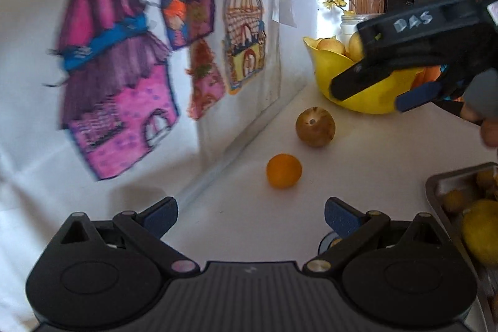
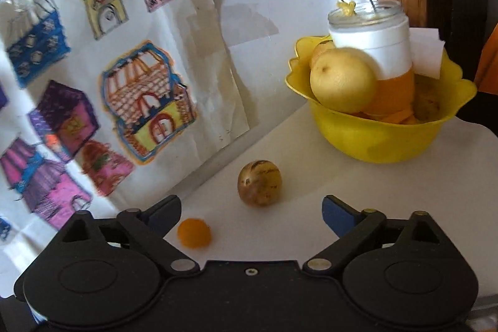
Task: Organize fruits
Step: 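Move the left tool toward a small orange while the right approaches a striped pepino, then close the left tool on the orange while the right closes on the pepino, then carry the orange with the left tool while the right carries the pepino to the tray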
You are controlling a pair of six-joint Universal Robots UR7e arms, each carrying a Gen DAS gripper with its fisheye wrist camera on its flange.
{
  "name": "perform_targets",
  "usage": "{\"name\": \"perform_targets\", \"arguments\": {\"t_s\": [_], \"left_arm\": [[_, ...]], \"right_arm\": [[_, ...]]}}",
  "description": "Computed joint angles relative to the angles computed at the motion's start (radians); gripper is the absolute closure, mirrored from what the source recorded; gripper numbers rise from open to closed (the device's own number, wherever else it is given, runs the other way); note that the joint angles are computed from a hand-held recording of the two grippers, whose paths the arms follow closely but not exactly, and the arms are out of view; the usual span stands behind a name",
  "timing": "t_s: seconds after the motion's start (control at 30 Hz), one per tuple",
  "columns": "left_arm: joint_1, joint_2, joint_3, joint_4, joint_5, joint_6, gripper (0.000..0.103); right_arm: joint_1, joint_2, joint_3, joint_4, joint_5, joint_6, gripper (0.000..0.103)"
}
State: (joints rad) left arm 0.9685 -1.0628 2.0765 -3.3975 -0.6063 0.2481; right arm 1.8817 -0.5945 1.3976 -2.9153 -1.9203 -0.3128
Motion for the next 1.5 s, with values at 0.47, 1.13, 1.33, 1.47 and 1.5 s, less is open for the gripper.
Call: {"name": "perform_targets", "arguments": {"t_s": [0.47, 1.13, 1.33, 1.47, 1.5], "left_arm": [[0.066, 0.114, -0.136, -0.017, -0.075, 0.108, 0.011], [0.120, 0.107, -0.184, 0.076, -0.203, 0.091, 0.066], [0.119, 0.125, -0.224, 0.105, -0.187, 0.075, 0.066], [0.111, 0.112, -0.217, 0.126, -0.178, 0.047, 0.066], [0.109, 0.105, -0.209, 0.128, -0.177, 0.046, 0.067]], "right_arm": [[-0.038, 0.106, -0.127, 0.020, 0.034, 0.034, 0.026], [-0.056, 0.195, -0.236, 0.084, 0.043, 0.015, 0.053], [-0.052, 0.209, -0.244, 0.077, 0.033, -0.002, 0.056], [-0.044, 0.192, -0.220, 0.074, 0.014, -0.003, 0.057], [-0.041, 0.185, -0.213, 0.076, 0.004, -0.006, 0.057]]}}
